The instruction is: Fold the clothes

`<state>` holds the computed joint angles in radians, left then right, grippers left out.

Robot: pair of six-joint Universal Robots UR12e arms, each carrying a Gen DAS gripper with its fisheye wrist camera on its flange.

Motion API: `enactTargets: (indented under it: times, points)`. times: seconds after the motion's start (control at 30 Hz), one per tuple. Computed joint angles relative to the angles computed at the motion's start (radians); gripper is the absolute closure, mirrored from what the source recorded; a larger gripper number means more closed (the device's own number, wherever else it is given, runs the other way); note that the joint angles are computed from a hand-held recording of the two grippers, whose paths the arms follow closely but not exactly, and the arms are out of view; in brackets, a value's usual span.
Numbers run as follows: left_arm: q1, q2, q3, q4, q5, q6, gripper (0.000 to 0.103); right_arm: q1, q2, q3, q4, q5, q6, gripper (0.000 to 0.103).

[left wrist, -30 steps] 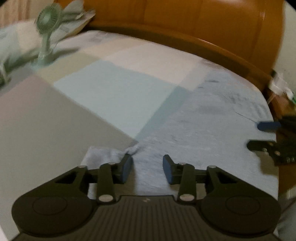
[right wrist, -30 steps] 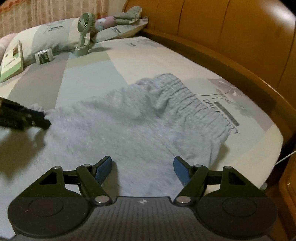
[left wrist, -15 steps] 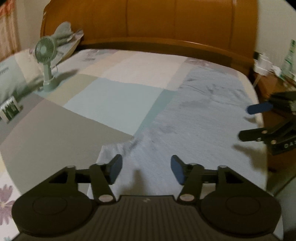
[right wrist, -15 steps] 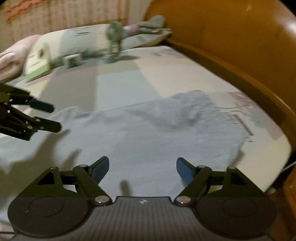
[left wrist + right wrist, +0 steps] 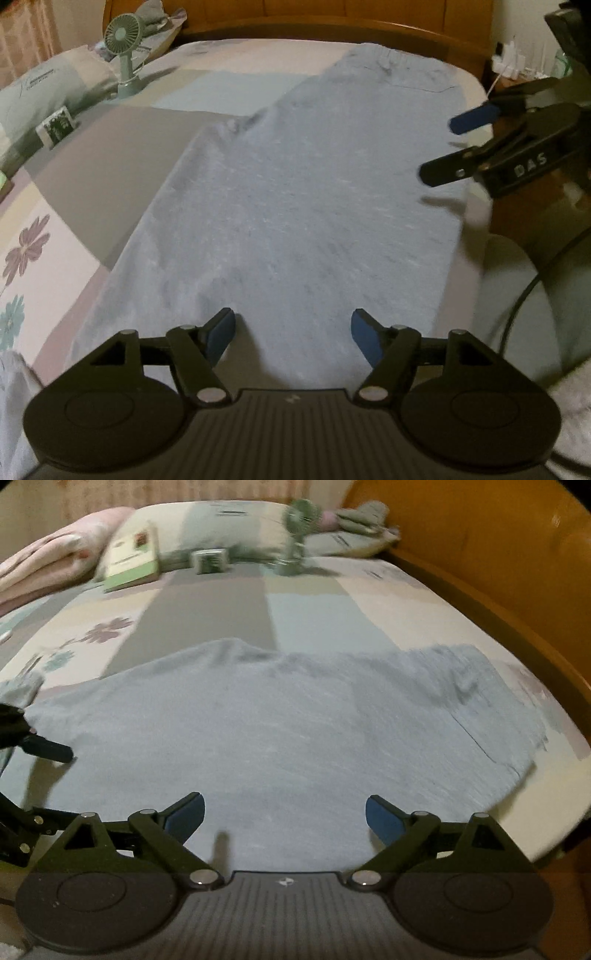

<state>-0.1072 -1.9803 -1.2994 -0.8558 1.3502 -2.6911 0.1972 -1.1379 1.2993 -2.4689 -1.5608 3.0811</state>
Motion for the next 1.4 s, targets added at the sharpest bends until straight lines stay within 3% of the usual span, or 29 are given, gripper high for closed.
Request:
enactTargets:
  times: [0.1,0.23,0.37,0.67,0.87,1.03,1.27,1.4]
  points:
    - [0.001,0.020,-0.029,0.035,0.017,-0.053,0.030,0.015,0.001,0.002,0.011,0.012,-0.025,0.006]
    - [-0.001,0.035,-0.055,-0.007,0.042,-0.083,0.030,0.030,-0.003,0.011,0.060,0.005,-0.019,0.006]
    - [0.009,0.052,-0.078,0.006,0.025,-0.133,0.029,0.037,-0.026,0.038,0.063,-0.017,-0.008,0.006]
    - [0.038,0.084,-0.083,0.051,0.042,-0.113,0.027,0.048,-0.063,0.081,-0.024,-0.033,0.015,0.002]
    - [0.057,0.061,-0.011,0.054,0.231,-0.164,0.022,0.044,-0.072,0.099,-0.066,-0.021,0.023,0.000]
    - [0.064,0.023,0.056,-0.042,0.372,-0.227,0.022,0.038,-0.069,0.097,-0.052,-0.015,0.050,0.000]
    - [0.054,-0.043,0.129,-0.148,0.477,-0.222,0.022,0.032,-0.070,0.100,-0.034,-0.012,0.076,0.000]
    - [0.035,-0.067,0.143,-0.162,0.614,-0.164,0.022,0.033,-0.077,0.107,-0.039,-0.020,0.079,0.000]
